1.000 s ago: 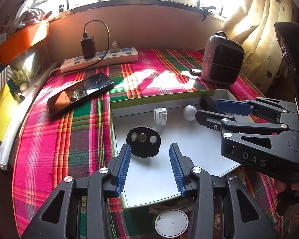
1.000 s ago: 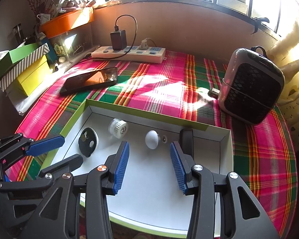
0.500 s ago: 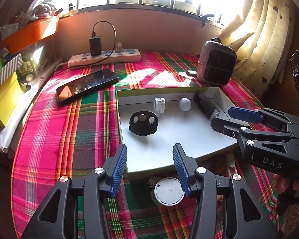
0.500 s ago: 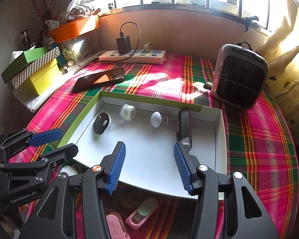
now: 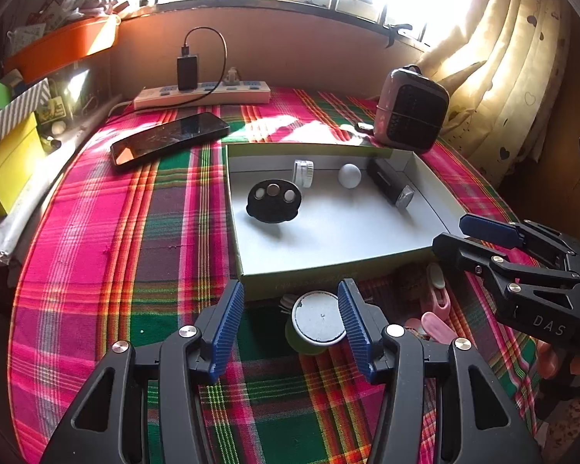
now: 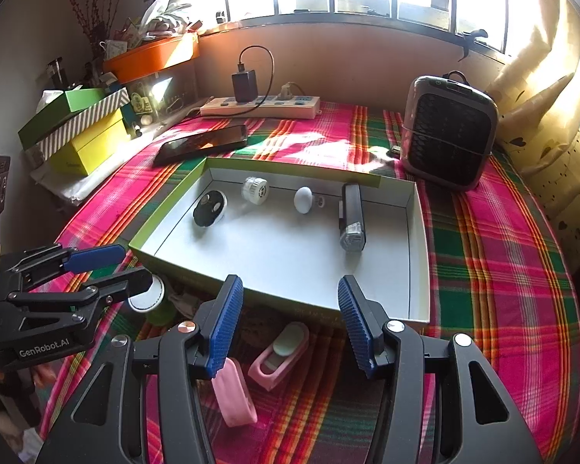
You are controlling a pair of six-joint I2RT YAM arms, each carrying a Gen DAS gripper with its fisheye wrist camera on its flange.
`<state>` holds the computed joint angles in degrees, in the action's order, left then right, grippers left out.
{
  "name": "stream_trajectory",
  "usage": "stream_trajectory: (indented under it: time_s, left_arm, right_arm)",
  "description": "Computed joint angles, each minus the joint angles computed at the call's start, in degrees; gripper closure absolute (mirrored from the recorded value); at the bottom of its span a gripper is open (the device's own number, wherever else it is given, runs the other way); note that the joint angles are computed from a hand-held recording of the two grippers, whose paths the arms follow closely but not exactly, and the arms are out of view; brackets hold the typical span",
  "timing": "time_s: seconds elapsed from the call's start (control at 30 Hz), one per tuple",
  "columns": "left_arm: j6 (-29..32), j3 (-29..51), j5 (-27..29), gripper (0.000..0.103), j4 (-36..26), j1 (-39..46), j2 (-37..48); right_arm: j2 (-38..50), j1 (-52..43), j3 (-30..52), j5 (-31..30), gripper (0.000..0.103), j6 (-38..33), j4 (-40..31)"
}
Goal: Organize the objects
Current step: 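Withdraw both tools from the box toward the objects beside it, then grasp the green-based white round holder with the left tool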
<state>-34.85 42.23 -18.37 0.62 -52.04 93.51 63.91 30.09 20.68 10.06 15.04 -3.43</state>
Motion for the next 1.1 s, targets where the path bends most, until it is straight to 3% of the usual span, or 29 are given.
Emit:
stream_trajectory:
  time_s: [0.6, 1.1]
  left_arm:
    - [-0.27, 0.33, 1.01, 0.053, 0.77, -1.96, 2.63]
    - [-1.06, 1.63, 0.35, 0.053, 0.30, -0.86, 5.05]
  right_arm:
    - [-11.13, 2.60, -7.75, 1.76, 0.050, 3.72, -4.03]
    - [-12.09, 4.97, -10.41, 0.77, 0.050, 5.51, -4.26]
